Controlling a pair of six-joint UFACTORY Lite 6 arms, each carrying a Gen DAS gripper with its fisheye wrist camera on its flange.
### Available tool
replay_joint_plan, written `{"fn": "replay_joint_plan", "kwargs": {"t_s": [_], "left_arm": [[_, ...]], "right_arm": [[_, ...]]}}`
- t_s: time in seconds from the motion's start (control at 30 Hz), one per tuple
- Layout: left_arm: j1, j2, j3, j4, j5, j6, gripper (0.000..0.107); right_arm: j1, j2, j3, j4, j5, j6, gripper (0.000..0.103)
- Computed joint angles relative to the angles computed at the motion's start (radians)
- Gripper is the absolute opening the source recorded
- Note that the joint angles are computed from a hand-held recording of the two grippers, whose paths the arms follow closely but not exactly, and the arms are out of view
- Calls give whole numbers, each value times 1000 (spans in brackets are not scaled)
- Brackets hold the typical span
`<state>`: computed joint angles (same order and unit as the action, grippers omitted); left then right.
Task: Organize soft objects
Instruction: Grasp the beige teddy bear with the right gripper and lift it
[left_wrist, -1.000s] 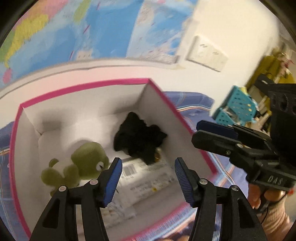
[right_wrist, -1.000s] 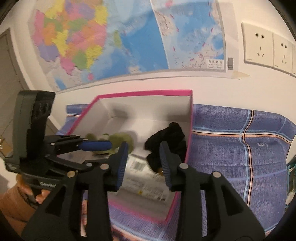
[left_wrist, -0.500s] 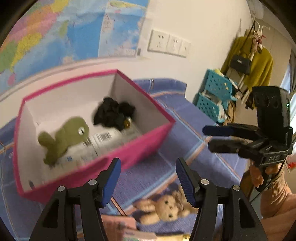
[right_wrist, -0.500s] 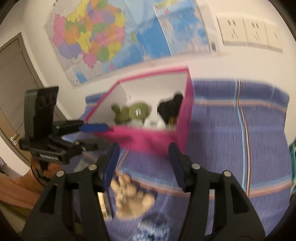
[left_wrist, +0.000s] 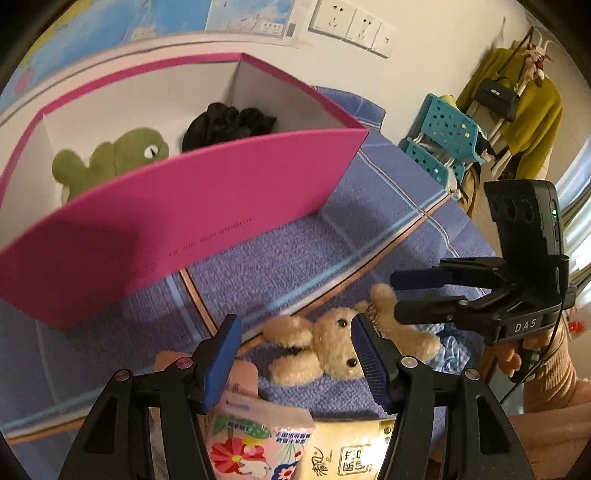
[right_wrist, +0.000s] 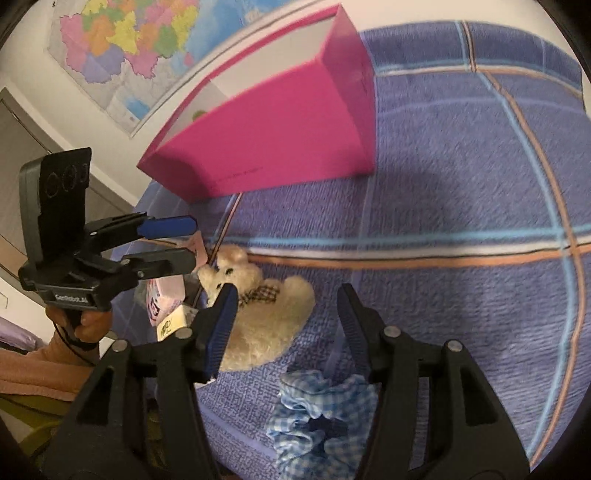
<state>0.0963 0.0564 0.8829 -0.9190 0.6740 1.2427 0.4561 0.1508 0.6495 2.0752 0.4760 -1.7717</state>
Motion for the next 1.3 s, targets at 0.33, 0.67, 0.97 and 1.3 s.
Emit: {"fn": "replay_joint_plan", "kwargs": {"t_s": [0.33, 0.67, 0.97, 1.3], "left_arm": [[-8, 24, -7, 5, 7, 1, 63], [12, 69, 23, 7, 59, 5, 63], [52, 55, 47, -35, 171, 49, 64], [84, 63, 130, -49, 246, 32, 68]], "right_arm": [[-12, 35, -9, 13, 81, -9, 58], [20, 14, 9, 69, 42, -54, 20], [-2, -117, -17, 102, 45, -94, 19], [-35, -168, 55, 4, 60, -42, 19]]}}
